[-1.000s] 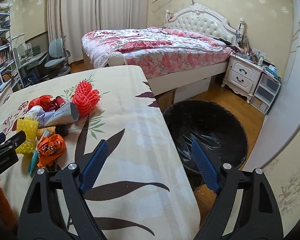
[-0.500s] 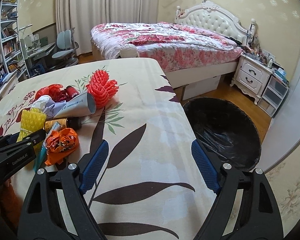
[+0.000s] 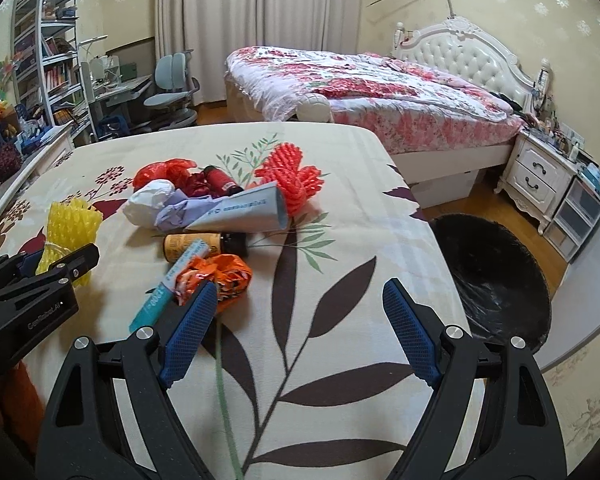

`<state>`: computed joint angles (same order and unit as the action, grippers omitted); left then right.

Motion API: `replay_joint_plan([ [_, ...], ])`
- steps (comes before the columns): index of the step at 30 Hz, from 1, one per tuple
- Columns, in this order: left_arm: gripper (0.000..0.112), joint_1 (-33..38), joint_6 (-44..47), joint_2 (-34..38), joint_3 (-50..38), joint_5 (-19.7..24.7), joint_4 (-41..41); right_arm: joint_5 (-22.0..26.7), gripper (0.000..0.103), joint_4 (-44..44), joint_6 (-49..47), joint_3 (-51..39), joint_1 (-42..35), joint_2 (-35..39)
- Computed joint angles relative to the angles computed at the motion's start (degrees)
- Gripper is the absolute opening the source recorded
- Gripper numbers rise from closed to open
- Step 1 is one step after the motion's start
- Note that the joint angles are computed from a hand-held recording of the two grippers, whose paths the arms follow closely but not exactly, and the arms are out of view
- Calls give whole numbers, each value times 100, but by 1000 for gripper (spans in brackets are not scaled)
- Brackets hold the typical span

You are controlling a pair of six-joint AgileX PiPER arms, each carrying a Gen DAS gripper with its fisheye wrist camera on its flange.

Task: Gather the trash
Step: 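Grasp the yellow foam net with the left tool while the right tool approaches the orange wrapper, then grasp the orange snack wrapper with the right tool and lift it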

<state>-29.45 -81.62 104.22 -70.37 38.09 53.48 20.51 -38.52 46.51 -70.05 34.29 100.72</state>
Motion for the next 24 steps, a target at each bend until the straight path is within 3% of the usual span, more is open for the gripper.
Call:
replay_joint_plan([
  [11, 46, 377, -358, -268, 551, -145, 162, 102, 66, 1674, -1658, -712, 187, 693],
  [13, 46, 401, -363, -269, 575, -195, 162, 153, 60, 1822, -1819, -779, 192, 757],
  [17, 46, 412, -346, -207, 544, -281, 135, 125, 36, 2933, -2877, -829, 66, 841],
  [24, 46, 335, -366, -178, 524, -317, 148, -36, 25, 3363, -3279, -500, -68, 599],
])
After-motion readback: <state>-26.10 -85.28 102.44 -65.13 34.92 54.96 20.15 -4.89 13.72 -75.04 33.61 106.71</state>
